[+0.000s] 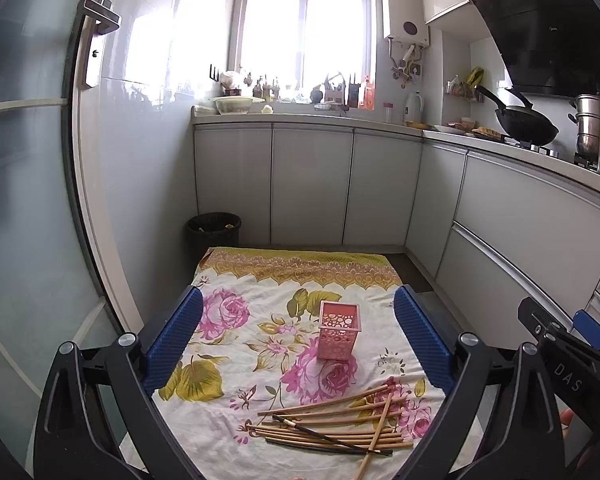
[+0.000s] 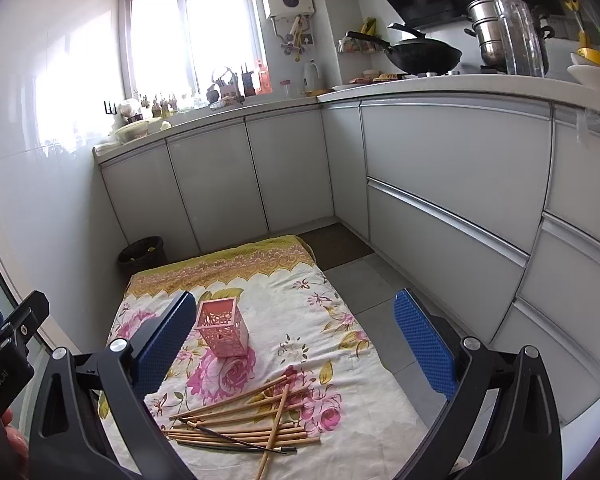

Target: Organize utensils

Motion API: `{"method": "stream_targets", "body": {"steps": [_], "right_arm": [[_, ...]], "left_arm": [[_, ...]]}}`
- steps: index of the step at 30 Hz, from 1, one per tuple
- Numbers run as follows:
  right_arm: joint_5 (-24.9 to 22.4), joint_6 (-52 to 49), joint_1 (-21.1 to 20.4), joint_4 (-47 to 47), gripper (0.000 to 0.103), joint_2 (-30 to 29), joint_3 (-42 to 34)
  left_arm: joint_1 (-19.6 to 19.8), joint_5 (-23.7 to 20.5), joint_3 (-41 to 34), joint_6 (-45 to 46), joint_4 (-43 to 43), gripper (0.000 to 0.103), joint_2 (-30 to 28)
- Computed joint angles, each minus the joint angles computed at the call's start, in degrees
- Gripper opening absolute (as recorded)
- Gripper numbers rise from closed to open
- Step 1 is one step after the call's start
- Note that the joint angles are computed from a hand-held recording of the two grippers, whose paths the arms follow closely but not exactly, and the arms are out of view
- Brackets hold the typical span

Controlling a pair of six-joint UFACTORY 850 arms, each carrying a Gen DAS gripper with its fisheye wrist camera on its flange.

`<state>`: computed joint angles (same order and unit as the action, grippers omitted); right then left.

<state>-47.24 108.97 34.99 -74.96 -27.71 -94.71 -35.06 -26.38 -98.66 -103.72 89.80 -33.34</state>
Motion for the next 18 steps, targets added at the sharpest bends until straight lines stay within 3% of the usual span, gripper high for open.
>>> {"method": "stream_targets", "body": {"steps": [18], "right_arm": [[0.78,0.23,0.02,0.29,0.096,0.23,0.46]], "left_arm": [[0.03,0.10,0.15,-0.05,0.19,0.093,0.00]]}}
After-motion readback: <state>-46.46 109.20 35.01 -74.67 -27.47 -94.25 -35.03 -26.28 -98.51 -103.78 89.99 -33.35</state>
